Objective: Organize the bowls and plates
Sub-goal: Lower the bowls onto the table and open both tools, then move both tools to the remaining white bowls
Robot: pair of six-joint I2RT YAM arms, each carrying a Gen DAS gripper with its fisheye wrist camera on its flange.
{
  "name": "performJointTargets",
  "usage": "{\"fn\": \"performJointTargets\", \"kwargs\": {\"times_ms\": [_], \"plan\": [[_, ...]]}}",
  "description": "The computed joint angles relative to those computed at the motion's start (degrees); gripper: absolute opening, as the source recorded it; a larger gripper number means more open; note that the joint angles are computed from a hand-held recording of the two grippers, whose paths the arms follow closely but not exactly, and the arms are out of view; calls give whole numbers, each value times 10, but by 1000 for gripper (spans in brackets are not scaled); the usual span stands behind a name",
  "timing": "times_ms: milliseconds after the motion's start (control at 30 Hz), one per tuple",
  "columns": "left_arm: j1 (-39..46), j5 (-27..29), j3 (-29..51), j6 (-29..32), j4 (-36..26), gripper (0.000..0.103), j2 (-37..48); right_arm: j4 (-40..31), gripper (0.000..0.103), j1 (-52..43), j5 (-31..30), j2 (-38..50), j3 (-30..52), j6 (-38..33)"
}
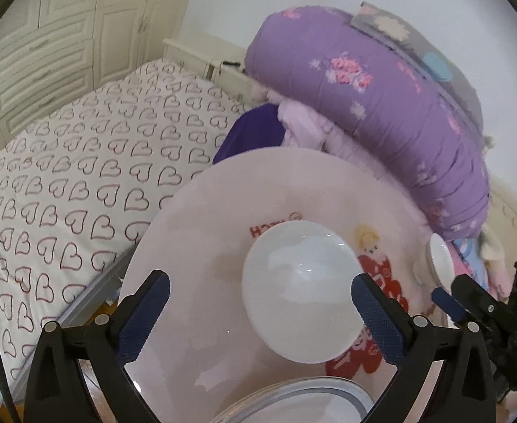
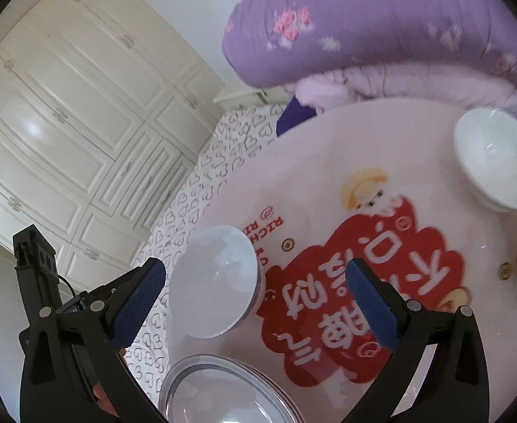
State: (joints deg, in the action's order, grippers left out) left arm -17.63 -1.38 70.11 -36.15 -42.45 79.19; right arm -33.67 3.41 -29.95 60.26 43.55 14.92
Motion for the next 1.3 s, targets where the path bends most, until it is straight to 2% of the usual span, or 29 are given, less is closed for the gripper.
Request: {"fn": "performJointTargets", "kwargs": {"times_ms": [200, 400, 600, 700, 767, 867, 967, 1300], "plan": [[-69, -39, 5, -19, -20, 102, -42, -84, 103, -89, -29, -74, 15, -78], [-157, -83, 35, -28, -35, 102, -43, -199, 103, -280, -107, -102, 43, -232], [-211, -89, 65, -30, -30, 102, -8, -328, 103, -534, -175, -47, 84, -458], [-223, -81, 90, -26, -27, 102, 25, -362, 103, -647, -180, 5, 100, -559], [-235, -79, 115, -21, -28, 102, 56, -370, 103, -695, -176, 32, 109, -596], [-250, -74, 161, -11, -32, 102, 110, -348, 103, -747, -157, 74, 111, -626], [-267, -79, 217, -5, -39, 102, 173, -315, 103, -769, -140, 111, 109, -627], [-301, -81, 426, -2, -82, 102, 383, -219, 103, -727, -111, 162, 84, -577]]}}
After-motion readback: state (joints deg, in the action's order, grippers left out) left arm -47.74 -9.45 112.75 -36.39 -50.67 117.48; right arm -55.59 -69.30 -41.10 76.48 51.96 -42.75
